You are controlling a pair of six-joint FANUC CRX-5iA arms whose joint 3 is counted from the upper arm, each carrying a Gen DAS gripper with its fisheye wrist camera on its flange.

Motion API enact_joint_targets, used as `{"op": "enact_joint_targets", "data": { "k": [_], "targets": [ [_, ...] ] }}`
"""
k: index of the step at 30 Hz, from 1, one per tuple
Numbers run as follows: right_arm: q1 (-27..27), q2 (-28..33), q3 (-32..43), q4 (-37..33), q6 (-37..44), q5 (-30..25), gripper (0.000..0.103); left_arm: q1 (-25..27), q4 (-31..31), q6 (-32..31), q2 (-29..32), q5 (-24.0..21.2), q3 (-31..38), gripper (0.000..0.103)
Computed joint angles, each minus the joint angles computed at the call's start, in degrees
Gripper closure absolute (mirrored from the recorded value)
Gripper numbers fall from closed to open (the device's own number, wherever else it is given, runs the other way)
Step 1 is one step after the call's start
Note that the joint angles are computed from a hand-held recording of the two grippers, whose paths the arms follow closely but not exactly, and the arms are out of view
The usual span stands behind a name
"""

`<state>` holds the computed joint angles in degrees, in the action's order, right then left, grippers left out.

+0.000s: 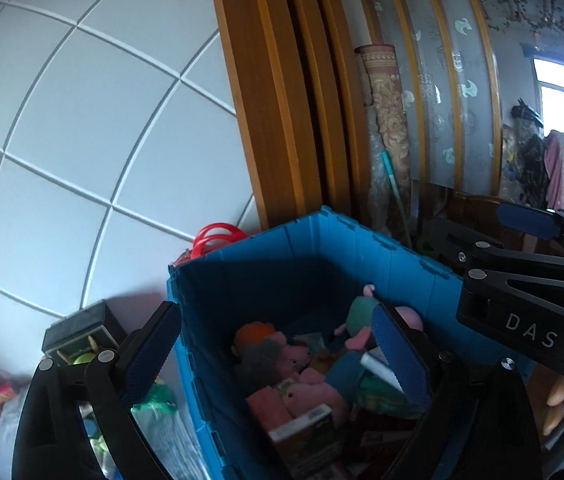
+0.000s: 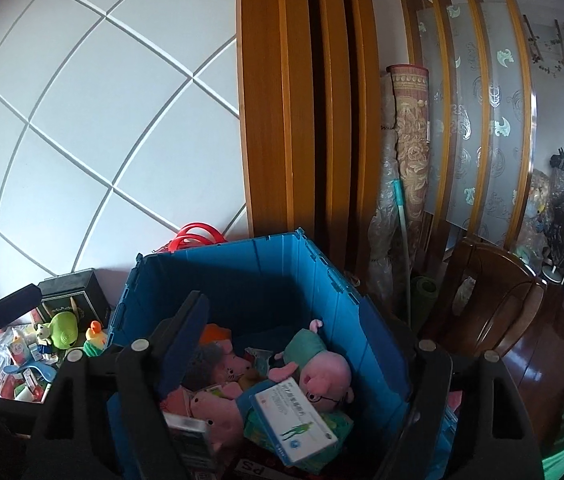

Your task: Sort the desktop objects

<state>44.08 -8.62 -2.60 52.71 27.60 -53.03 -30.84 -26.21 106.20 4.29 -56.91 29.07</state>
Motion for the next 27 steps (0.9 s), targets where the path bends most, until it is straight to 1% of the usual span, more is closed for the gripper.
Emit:
{"op": "enact_joint_targets", "data": {
  "k": [4, 8, 13, 17, 24, 27],
  "targets": [
    [1.84, -2.46, -4.03, 4.25, -4.45, -0.30, 0.025, 0.21, -0.03, 1.73, -3.03, 2.24, -3.99, 0.006],
    [4.18, -4.46, -7.45, 7.83, -7.94, -2.44, 0.025, 0.44, -0.17, 2.64, -6.16, 4.20, -7.89, 0.006],
    [9.14, -5.49, -9.20, 8.84, -9.07, -8.75, 0.025, -0.02, -1.38, 3.60, -10.61, 4.70, -13.38, 0.006],
    [13.27, -7.02, -11.11, 9.03, -9.94, -12.80, 0.025, 0.46, 0.02, 3.07, -13.84, 5.19, -17.99, 0.006],
    [20.02, -9.46, -15.54, 11.56, -14.66, -18.83, 0.025, 1.11, 1.87, 3.52, -18.96, 7.04, -24.31, 0.006],
    [23.75, -10.15, -16.85, 12.22, -17.16, -22.91, 0.025, 1.47, 3.06, 2.56, -21.58, 8.11, -26.90, 0.006]
  ]
}}
